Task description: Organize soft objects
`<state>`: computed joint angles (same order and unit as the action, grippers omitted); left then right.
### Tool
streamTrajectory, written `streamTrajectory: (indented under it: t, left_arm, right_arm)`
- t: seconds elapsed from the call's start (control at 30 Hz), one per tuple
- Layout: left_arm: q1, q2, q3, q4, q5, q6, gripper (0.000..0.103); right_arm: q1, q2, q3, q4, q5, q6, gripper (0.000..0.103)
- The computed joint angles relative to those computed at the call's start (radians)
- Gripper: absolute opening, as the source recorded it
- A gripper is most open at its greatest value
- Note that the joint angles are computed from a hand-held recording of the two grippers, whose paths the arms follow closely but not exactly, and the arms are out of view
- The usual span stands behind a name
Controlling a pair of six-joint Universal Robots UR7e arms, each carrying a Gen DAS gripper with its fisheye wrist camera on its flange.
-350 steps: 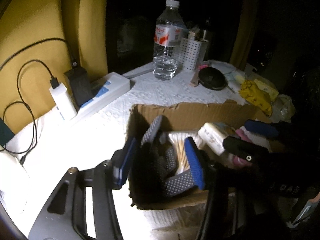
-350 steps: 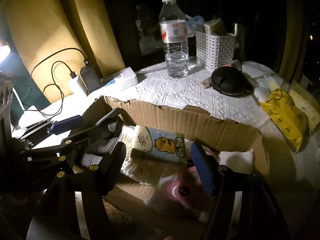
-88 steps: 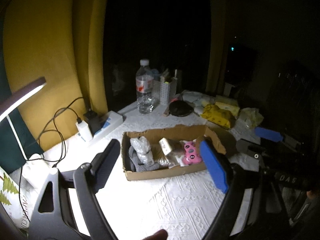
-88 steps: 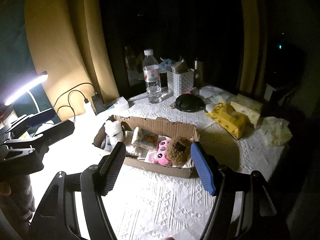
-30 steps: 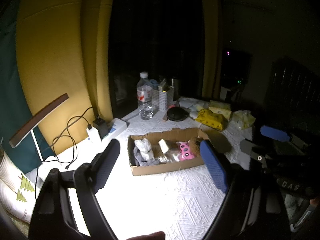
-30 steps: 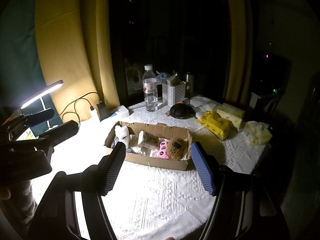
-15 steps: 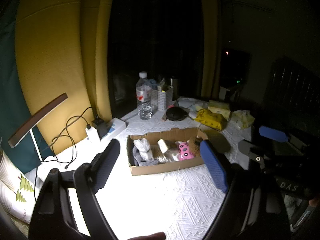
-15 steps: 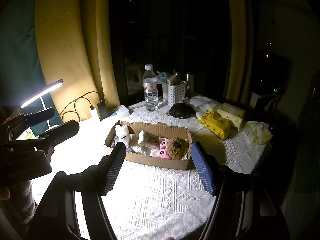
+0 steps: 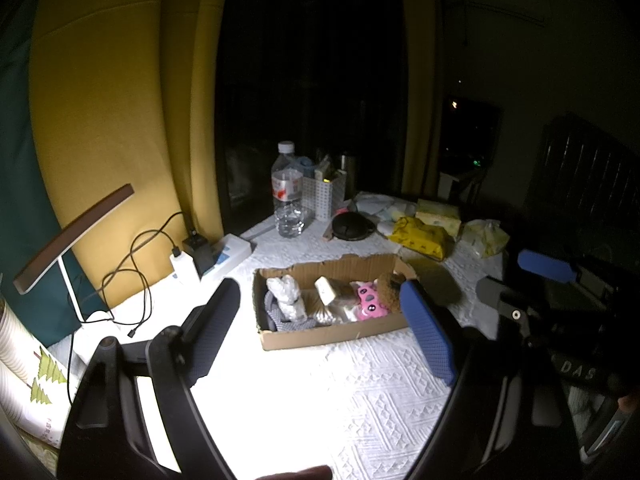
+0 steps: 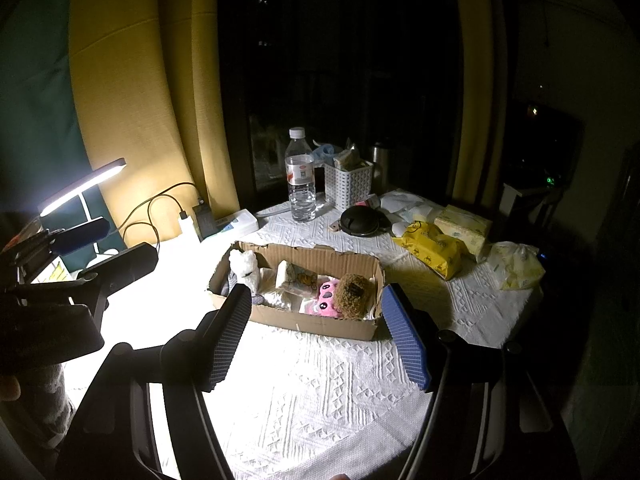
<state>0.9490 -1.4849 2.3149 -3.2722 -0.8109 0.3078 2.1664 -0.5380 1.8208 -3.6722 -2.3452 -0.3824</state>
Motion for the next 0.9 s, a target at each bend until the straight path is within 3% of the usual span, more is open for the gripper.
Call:
streamTrajectory:
  t: [0.9]
  left_arm:
    - [-0.002, -0.001, 0.005, -0.008, -0.005, 0.003, 0.084]
  right_arm:
    - [0.0, 0.001, -0.003, 0.004, -0.001, 0.001, 0.071]
